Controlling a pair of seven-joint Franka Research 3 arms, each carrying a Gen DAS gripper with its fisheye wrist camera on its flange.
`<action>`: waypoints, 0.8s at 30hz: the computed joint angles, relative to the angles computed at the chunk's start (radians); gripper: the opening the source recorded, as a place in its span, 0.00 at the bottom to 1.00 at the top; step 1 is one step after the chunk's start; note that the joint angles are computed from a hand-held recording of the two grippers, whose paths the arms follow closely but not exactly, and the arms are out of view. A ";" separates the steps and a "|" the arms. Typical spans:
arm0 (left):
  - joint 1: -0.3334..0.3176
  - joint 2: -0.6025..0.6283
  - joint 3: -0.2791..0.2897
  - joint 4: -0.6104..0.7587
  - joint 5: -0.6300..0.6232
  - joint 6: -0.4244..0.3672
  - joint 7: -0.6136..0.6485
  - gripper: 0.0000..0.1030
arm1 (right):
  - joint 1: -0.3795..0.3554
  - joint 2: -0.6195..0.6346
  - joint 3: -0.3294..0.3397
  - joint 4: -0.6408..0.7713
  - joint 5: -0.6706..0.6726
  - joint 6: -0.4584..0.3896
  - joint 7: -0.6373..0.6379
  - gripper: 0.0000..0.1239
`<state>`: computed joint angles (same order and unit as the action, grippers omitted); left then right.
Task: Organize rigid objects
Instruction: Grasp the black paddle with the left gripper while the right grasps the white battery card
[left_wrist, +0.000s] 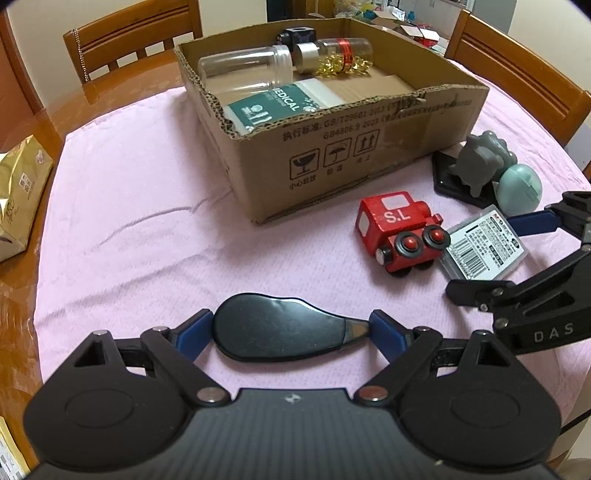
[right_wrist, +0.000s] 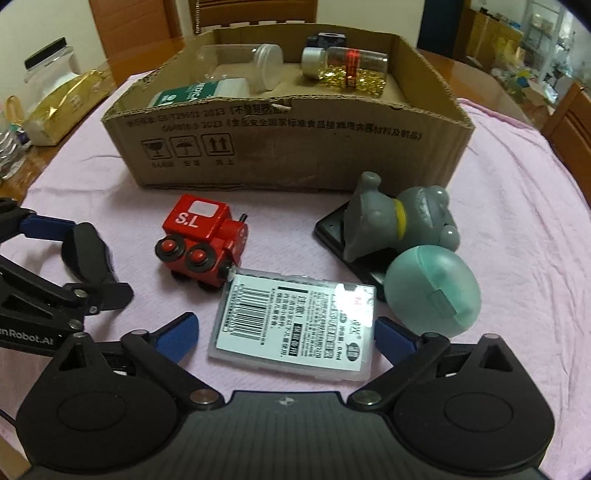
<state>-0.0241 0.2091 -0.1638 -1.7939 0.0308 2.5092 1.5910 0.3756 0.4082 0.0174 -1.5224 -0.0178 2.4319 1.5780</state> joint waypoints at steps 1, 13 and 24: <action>0.000 0.000 0.000 0.001 -0.001 -0.001 0.002 0.87 | 0.009 0.000 -0.008 0.000 -0.021 0.002 0.007 0.77; 0.012 0.003 -0.009 0.007 -0.027 -0.009 0.085 0.88 | 0.004 -0.009 -0.013 0.002 -0.036 -0.063 0.044 0.79; -0.009 0.014 0.006 0.038 0.021 -0.058 0.069 0.90 | 0.013 0.027 -0.015 0.043 -0.057 -0.054 0.075 0.76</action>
<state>-0.0334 0.2234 -0.1580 -1.7557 0.0520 2.4517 1.6599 0.3891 0.4350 0.0019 -1.4789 -0.0749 2.3780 1.6532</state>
